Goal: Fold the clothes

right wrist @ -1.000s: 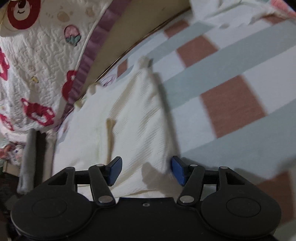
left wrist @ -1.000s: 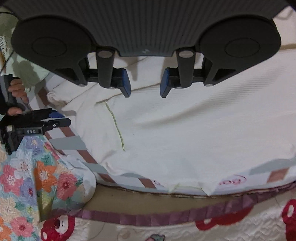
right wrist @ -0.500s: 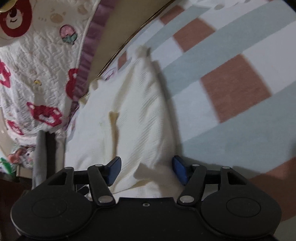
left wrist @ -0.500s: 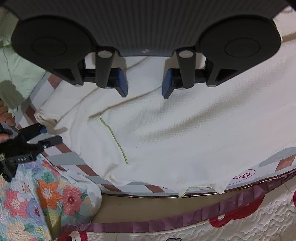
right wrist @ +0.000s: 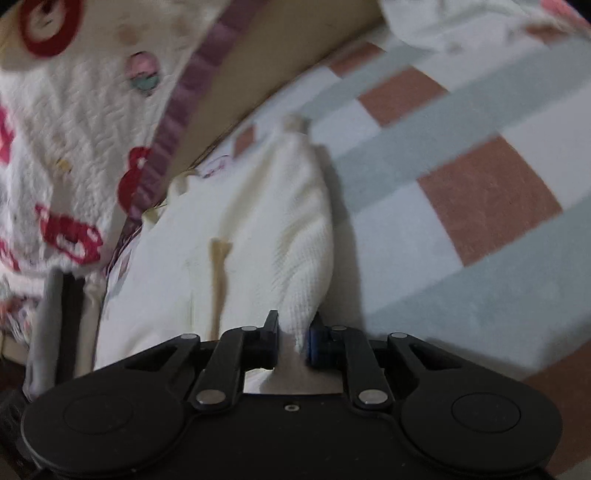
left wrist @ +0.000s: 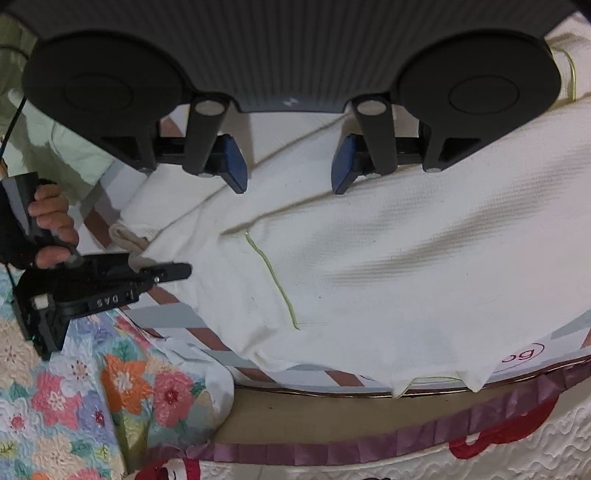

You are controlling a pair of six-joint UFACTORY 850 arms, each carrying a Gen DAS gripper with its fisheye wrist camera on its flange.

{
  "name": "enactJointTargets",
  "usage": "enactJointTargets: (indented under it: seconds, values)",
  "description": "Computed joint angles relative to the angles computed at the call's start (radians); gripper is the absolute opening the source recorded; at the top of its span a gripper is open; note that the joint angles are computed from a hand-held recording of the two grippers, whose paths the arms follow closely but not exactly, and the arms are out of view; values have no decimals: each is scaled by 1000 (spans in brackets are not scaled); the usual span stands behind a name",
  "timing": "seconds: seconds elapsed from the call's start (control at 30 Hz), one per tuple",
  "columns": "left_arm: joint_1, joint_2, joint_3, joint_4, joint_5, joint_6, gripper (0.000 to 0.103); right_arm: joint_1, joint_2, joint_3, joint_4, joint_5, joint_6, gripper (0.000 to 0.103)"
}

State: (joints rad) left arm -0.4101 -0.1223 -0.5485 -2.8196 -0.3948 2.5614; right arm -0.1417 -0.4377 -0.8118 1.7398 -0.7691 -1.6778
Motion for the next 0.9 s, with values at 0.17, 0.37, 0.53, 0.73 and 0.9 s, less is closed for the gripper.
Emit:
enactJointTargets:
  seconds: [0.17,0.37,0.53,0.73,0.9]
  values:
    - [25,13,2,73,-1,-89,50,27,70,13,26,-32,-9,16]
    - [156,104,53,423,10,-464,50,90,103,0,57,-215,24,15]
    - [357,260,105,739,21,-735,52,202,98,-65,29,-242,73,15]
    - [569,313,166,611,133,-522,49,422,71,-202,-74,-210,76,15]
    - [712,302,219,628,8,-664,49,599,-19,-271,-175,-32,82,15]
